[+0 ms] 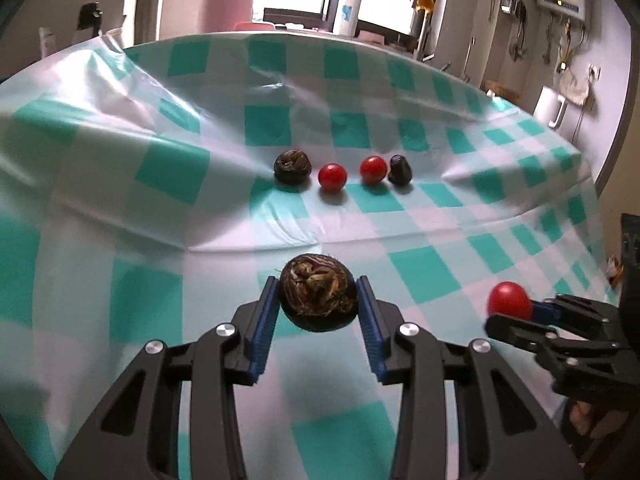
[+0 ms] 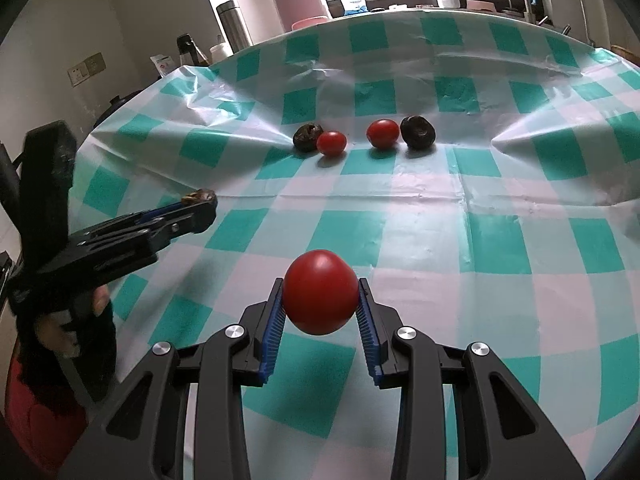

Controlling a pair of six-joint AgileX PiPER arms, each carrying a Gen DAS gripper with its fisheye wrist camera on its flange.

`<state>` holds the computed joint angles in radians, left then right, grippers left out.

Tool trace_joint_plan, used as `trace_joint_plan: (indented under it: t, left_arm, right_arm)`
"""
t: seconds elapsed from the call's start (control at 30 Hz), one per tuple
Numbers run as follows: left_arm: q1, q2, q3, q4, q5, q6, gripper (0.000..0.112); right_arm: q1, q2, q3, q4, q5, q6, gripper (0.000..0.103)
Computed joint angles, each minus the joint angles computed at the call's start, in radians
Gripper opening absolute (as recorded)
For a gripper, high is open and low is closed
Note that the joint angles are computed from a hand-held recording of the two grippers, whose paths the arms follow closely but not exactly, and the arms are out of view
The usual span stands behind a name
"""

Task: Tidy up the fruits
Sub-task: 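Carry the brown fruit and tomato off the table toward the white bin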

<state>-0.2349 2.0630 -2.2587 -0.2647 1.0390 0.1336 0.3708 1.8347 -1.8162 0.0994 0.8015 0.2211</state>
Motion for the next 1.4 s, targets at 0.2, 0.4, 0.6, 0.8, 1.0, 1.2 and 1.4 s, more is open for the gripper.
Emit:
trace_joint_plan:
  t: [0.2, 0.4, 0.6, 0.8, 1.0, 1.2, 1.4]
  left_arm:
    - [-0.043, -0.167, 0.258, 0.009, -0.134, -0.025, 0.039]
    - [-0.145, -0.263, 0.373, 0.104, -0.2, -0.08, 0.039]
    - [-0.283, -0.322, 0.437, 0.221, -0.241, -0.168, 0.039]
    - [-0.427, -0.338, 0.445, 0.335, -0.252, -0.254, 0.039]
    - [-0.567, -0.299, 0.385, 0.425, -0.211, -0.271, 0.039]
    - [-0.693, -0.212, 0.275, 0.466, -0.141, -0.227, 0.039]
    - [-0.79, -0.122, 0.147, 0.471, -0.068, -0.172, 0.039]
  right_arm:
    - [0.011, -0.093, 0.105, -0.006, -0.037, -0.004, 0.034]
    - [-0.026, -0.252, 0.266, 0.005, -0.09, -0.016, 0.034]
    - [-0.11, -0.448, 0.457, 0.035, -0.123, -0.043, 0.034]
    - [-0.227, -0.633, 0.619, 0.072, -0.125, -0.09, 0.034]
    - [-0.431, -0.791, 0.766, 0.224, -0.096, -0.254, 0.035]
    - [-0.755, -0.895, 0.872, 0.471, 0.004, -0.523, 0.035]
    - [-1.124, -0.933, 0.945, 0.698, 0.156, -0.795, 0.035]
